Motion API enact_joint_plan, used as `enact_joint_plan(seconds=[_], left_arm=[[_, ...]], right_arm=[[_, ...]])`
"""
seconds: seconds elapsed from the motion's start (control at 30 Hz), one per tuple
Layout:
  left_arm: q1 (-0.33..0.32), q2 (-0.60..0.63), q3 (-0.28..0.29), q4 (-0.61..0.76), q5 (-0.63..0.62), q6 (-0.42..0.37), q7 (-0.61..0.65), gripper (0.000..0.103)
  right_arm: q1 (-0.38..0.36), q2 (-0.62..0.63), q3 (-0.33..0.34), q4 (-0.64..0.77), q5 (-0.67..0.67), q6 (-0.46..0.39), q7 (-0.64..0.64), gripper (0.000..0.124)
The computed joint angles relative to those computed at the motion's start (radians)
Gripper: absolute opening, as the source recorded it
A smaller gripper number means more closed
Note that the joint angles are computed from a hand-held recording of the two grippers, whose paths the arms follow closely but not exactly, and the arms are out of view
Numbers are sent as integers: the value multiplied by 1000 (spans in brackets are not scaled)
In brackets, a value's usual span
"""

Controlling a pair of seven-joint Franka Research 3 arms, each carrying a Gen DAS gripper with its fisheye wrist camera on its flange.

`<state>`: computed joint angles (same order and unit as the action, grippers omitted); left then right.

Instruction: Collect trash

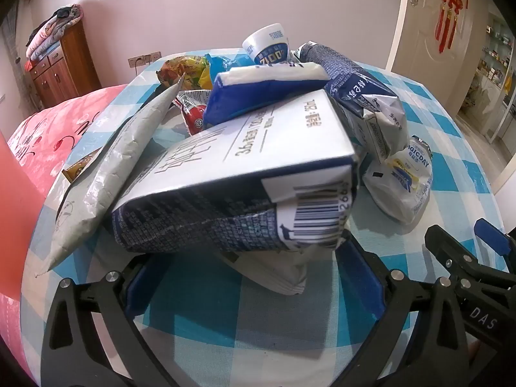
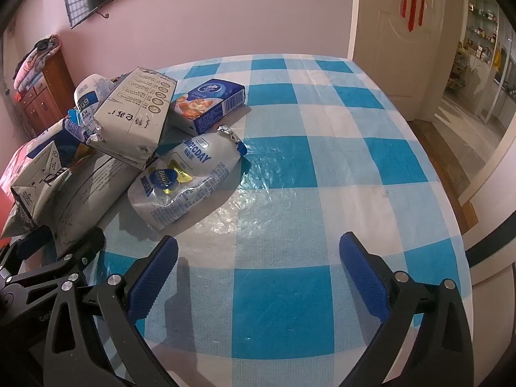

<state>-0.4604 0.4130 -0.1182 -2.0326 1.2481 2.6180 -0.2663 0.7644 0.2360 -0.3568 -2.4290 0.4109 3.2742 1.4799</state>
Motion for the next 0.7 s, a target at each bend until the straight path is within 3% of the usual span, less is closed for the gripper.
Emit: enact_joint_plan(seconds=[0.7], left_arm=[[-1,0,0,0,-1,-3,0,99]], right_arm=[[-12,0,15,0,14,4,-14,99]])
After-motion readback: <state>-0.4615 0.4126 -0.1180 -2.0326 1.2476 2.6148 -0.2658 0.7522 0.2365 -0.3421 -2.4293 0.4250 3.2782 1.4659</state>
